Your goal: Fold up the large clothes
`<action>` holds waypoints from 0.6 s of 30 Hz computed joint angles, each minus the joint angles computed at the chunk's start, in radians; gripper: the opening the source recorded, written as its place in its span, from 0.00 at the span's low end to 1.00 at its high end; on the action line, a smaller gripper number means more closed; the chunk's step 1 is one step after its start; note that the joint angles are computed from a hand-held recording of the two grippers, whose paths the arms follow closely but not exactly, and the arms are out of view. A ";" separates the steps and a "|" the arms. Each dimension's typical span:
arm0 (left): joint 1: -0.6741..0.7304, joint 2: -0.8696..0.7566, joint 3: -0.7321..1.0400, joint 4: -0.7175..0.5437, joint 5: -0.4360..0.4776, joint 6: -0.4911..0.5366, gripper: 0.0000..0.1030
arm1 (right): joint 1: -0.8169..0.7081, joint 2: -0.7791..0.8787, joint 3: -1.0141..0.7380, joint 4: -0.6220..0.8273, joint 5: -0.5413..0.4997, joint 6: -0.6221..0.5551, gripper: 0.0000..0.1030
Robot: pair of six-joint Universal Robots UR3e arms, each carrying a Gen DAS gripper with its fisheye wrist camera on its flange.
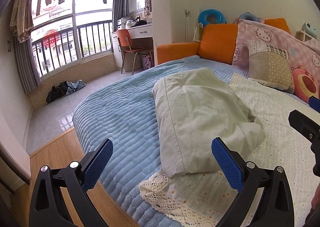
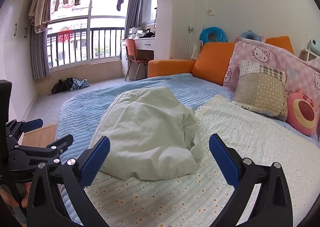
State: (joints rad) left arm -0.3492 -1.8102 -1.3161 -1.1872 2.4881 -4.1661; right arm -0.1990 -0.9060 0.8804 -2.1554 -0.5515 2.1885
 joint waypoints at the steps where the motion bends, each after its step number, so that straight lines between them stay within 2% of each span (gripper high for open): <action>1: -0.001 -0.001 0.005 -0.006 0.003 0.000 0.97 | 0.000 0.000 -0.001 0.000 -0.001 0.000 0.95; 18: -0.017 -0.012 0.028 -0.011 -0.013 0.003 0.97 | -0.005 0.003 -0.004 -0.003 0.002 -0.003 0.95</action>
